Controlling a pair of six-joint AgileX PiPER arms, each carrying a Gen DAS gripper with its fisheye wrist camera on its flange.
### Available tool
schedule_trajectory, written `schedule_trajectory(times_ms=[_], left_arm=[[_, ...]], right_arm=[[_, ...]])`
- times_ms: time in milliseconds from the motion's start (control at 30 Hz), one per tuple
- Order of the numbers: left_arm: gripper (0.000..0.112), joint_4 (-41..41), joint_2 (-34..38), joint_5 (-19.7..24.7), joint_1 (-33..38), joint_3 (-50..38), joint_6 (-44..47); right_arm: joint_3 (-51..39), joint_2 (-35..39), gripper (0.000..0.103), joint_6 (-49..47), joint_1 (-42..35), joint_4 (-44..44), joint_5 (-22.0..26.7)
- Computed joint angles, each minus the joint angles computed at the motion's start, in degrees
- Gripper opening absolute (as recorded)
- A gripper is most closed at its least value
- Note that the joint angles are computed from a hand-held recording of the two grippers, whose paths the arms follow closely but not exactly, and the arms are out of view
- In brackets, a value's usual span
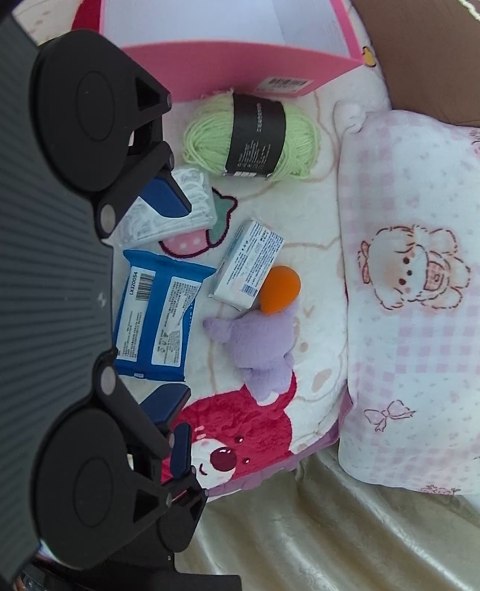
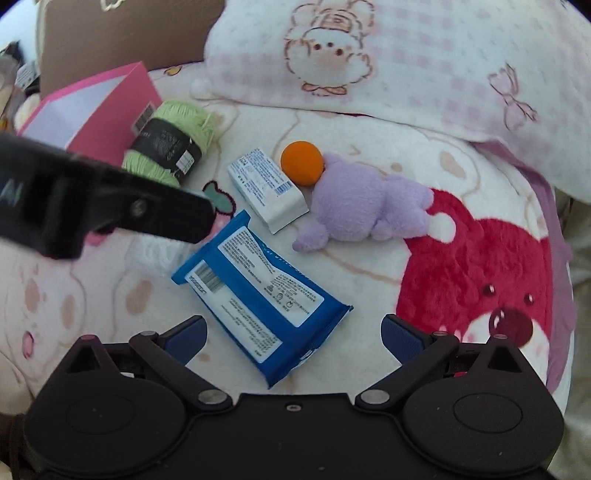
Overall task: Organize objects
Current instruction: 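Lower the right tool over the blue wet-wipe pack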
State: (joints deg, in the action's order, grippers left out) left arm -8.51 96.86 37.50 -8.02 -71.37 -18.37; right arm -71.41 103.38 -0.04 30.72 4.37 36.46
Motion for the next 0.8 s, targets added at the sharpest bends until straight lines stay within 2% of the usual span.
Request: schedule_trajectory(times_ms=[67,167,233,400,467,600,667,700,767,800], left_arm=[[0.089,-1.17,0.78,-1.49,0.46,0.81,1.14],[0.087,-0.88,1.52,-3.36,0.42,1.88,1.45],[0.084,-2.95,2.06,-4.11,0.82,2.26,3.65],[0.073,-4.48,2.83,-6.39,0.42,3.76,7.38],[0.07,-6.86,2.84,-8.07,0.64,5.11,10.8],[0.069,-10.02,3.63,-11.83,1.17,7.15,15.21],[0.062,-11.98,4.47,-12.28,1.6,7.25,17.04],[0.061,-13.29,4.88,-12.53,1.82,7.37,18.23],[0.06,-16.66,5.68,-12.46,2.38,7.45,21.27],[0.059,-18.31,6.02,-12.3,2.6,7.53,22.68]], right_arm=[[1.48,-0.05,0.099,-6.3,-2.28,6.54,-2.33],[4.14,-0.58,0.098,-16.96,-5.58,18.64,-4.04],[4.64,-0.27,0.098,-19.18,-6.46,22.26,-3.58],[5.16,2.24,0.098,-18.31,-5.83,25.11,-3.27],[5.3,2.75,0.091,-19.44,-6.08,27.23,-2.42],[5.82,3.25,0.087,-20.07,-6.84,28.75,-2.13],[5.64,3.92,0.079,-17.54,-6.69,27.0,-2.67],[5.86,3.95,0.077,-16.71,-6.53,26.36,-3.35],[6.37,3.41,0.065,-14.2,-5.74,23.46,-4.99],[6.43,3.28,0.064,-13.3,-5.18,22.13,-5.8]])
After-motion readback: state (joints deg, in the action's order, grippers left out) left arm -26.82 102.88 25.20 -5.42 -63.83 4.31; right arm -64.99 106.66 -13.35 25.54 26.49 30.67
